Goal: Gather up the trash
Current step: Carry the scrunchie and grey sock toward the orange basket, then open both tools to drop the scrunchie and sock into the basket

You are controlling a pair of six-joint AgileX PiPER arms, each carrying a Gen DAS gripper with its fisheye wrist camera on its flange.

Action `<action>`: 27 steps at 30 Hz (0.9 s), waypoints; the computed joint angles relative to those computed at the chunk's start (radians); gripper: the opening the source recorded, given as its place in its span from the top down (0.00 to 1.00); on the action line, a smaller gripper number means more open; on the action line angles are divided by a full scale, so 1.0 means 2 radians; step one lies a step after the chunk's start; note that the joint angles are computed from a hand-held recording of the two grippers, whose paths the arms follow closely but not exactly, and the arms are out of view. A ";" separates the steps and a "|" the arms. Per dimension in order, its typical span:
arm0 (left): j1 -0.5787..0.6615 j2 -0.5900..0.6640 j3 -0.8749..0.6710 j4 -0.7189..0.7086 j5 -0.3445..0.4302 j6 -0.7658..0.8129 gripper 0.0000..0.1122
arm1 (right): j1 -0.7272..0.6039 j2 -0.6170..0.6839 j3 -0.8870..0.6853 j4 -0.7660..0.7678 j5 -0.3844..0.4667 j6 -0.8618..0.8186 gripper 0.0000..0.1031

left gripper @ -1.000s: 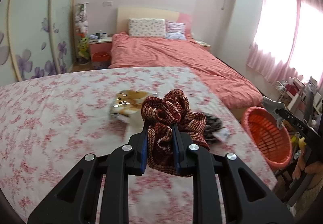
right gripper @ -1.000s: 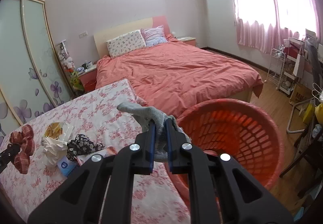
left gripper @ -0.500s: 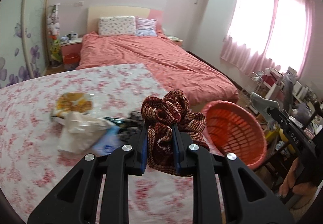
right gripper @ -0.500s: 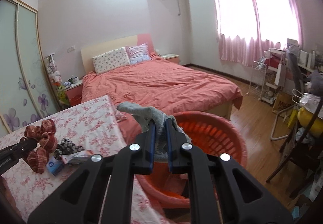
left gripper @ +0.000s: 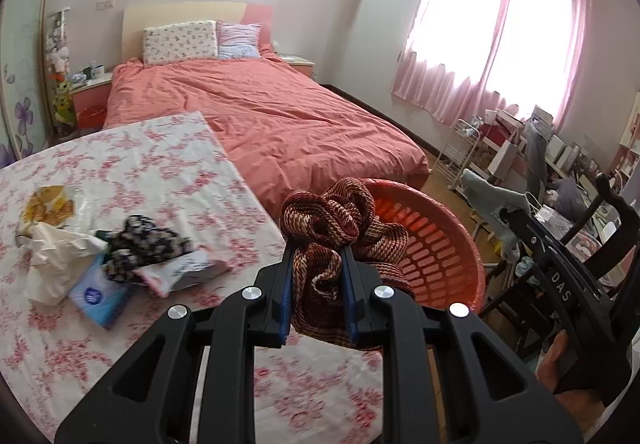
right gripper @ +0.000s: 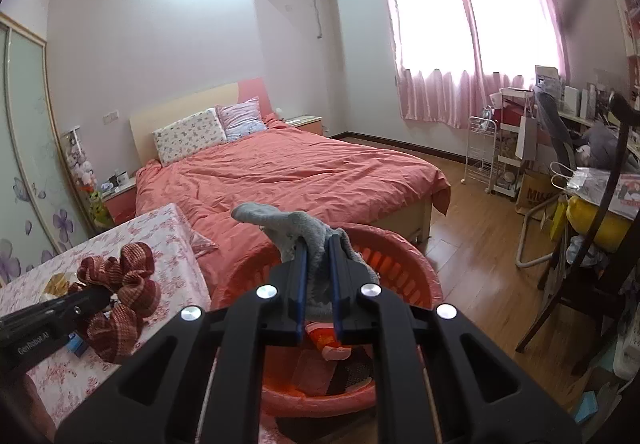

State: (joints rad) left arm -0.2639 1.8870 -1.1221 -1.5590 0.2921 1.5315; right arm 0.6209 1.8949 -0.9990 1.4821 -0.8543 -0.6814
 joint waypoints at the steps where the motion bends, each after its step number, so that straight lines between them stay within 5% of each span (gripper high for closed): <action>1: -0.004 0.004 -0.003 -0.002 0.000 0.001 0.82 | -0.003 -0.001 0.005 -0.005 0.001 0.008 0.89; 19: -0.061 0.072 -0.079 0.107 -0.011 -0.122 0.81 | -0.065 0.019 0.016 -0.071 0.030 0.072 0.89; 27: -0.073 0.111 -0.126 0.236 -0.006 -0.262 0.64 | -0.104 0.034 -0.001 -0.099 0.076 0.095 0.71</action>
